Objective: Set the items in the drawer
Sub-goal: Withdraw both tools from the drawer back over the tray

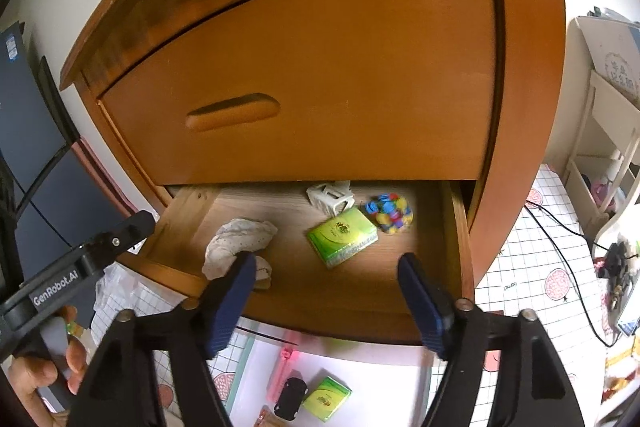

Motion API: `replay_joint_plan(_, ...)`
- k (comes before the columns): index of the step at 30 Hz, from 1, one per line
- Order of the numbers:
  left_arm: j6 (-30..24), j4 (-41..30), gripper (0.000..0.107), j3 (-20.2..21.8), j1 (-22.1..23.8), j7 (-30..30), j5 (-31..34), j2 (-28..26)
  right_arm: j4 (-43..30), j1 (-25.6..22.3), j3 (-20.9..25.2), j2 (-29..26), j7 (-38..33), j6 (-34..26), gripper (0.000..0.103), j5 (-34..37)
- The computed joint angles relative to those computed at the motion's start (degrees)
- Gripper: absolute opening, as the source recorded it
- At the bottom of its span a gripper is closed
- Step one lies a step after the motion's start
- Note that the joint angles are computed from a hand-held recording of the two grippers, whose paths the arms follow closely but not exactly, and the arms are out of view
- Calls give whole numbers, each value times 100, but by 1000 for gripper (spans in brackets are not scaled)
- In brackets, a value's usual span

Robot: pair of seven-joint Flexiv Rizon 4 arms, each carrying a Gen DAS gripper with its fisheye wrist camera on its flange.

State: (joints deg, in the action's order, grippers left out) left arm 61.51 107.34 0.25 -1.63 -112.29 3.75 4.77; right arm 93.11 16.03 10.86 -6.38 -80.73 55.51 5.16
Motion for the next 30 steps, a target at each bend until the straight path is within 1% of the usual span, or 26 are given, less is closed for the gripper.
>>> replay_joint_plan(3, 34, 45, 83, 7, 17, -61, 57, 17, 62, -5, 2, 31, -2, 44, 89, 9)
replay_joint_plan(5, 67, 75, 88, -1, 33, -133, 166, 47, 120, 3, 4, 42, 44, 109, 97, 0)
replay_joint_plan(7, 100, 87, 94, -12, 60, -221, 291, 54, 158, -2, 0, 52, 58, 150, 101, 2)
replay_joint_plan(9, 87, 79, 96, -41, 93, -374, 496, 76, 192, -3, 1, 62, 60, 156, 101, -9)
replay_joint_plan(11, 43, 57, 102, -73, 124, -546, 718, 111, 226, -12, 1, 80, 36, 155, 102, 1)
replay_joint_plan(12, 30, 65, 103, -80, 135, -622, 806, 131, 258, -19, 1, 99, 22, 174, 103, 6)
replay_joint_plan(15, 141, 180, 103, -37, 106, -571, 687, 166, 355, -37, 0, 158, -1, 239, 103, 39)
replay_joint_plan(23, 475, 497, 103, -67, 120, -673, 692, 386, 705, -38, 5, 397, 5, 550, 103, -4)
replay_joint_plan(26, 617, 649, 103, -105, 132, -679, 724, 525, 865, -32, 22, 529, -100, 699, 103, 100)
replay_joint_plan(30, 1022, 1080, 103, -136, 122, -698, 716, 802, 1210, -9, 48, 766, -263, 1047, 103, 311)
